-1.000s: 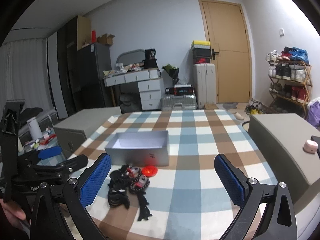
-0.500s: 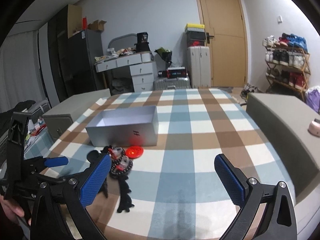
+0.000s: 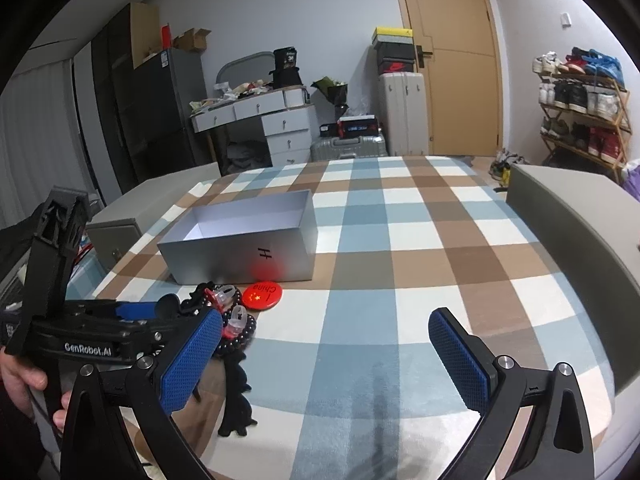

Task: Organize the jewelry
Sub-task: 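Close the left tool on a black claw clip while the right tool grasps another clip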

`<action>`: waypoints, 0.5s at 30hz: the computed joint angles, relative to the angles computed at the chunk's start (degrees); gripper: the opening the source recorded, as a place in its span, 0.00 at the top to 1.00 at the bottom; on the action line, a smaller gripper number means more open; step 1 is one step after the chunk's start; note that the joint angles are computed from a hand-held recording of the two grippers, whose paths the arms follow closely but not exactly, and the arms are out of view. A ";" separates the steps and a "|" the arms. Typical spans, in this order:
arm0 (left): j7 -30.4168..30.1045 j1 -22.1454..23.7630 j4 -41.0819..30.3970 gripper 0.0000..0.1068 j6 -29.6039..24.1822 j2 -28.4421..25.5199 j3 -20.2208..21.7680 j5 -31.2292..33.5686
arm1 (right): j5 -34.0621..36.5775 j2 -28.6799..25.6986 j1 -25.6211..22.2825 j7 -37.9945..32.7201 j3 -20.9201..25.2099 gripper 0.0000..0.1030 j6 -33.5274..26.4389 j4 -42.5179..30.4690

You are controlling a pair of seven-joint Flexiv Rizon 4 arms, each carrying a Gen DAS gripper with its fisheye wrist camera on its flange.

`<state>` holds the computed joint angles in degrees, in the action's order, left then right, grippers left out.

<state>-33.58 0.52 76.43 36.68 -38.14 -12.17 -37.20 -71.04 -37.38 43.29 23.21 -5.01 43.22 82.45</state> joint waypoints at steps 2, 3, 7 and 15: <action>-0.49 -0.16 -0.42 0.40 -0.04 -0.16 0.24 0.47 | 0.13 -0.16 -0.30 -0.15 0.03 0.00 0.60 -0.16; -0.32 0.26 -0.69 0.48 -1.13 -0.18 -0.06 0.15 | 0.02 -0.20 -0.41 -0.19 -0.02 0.00 1.01 -0.19; -0.91 0.22 -3.18 0.62 -4.82 -1.09 0.32 1.18 | -0.29 -0.48 -0.65 -0.76 -0.27 0.00 2.25 -0.54; -0.75 0.89 -3.52 0.62 -5.02 -0.97 -0.03 -0.17 | -1.55 -0.38 -0.27 -0.95 -0.70 0.00 3.75 -0.49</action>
